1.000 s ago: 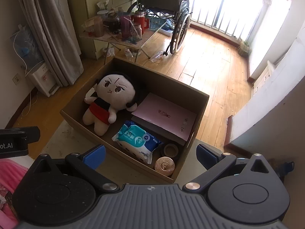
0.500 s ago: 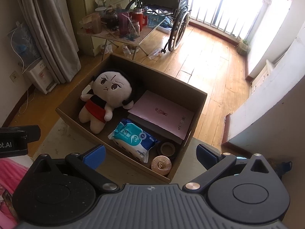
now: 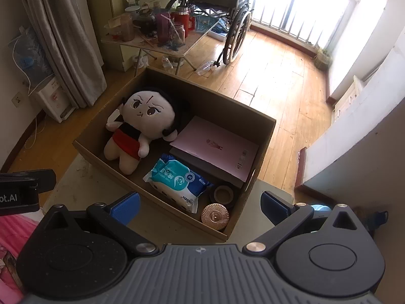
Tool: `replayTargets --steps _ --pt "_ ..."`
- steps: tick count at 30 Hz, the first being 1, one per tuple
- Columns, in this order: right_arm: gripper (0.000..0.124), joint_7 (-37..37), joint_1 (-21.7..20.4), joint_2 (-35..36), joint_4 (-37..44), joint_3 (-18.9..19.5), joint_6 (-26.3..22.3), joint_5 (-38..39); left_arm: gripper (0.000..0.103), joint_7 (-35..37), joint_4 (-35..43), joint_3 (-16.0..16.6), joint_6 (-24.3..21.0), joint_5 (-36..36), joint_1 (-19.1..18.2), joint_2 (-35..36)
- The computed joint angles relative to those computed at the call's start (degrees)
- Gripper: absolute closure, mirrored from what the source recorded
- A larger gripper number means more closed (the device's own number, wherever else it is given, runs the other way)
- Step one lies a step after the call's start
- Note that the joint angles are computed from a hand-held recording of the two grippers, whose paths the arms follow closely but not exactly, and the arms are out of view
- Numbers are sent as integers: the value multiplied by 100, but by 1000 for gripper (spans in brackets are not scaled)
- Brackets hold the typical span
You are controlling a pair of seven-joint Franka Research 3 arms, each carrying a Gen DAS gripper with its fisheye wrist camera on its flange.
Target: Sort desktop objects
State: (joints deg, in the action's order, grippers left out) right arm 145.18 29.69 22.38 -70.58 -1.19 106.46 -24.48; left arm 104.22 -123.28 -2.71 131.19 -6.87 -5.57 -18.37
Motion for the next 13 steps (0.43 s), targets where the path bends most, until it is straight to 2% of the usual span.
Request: replayTargets --steps 13 --pt "21 25 -7 -24 -18 -3 -48 -8 0 52 0 -2 -34 -39 -10 -7"
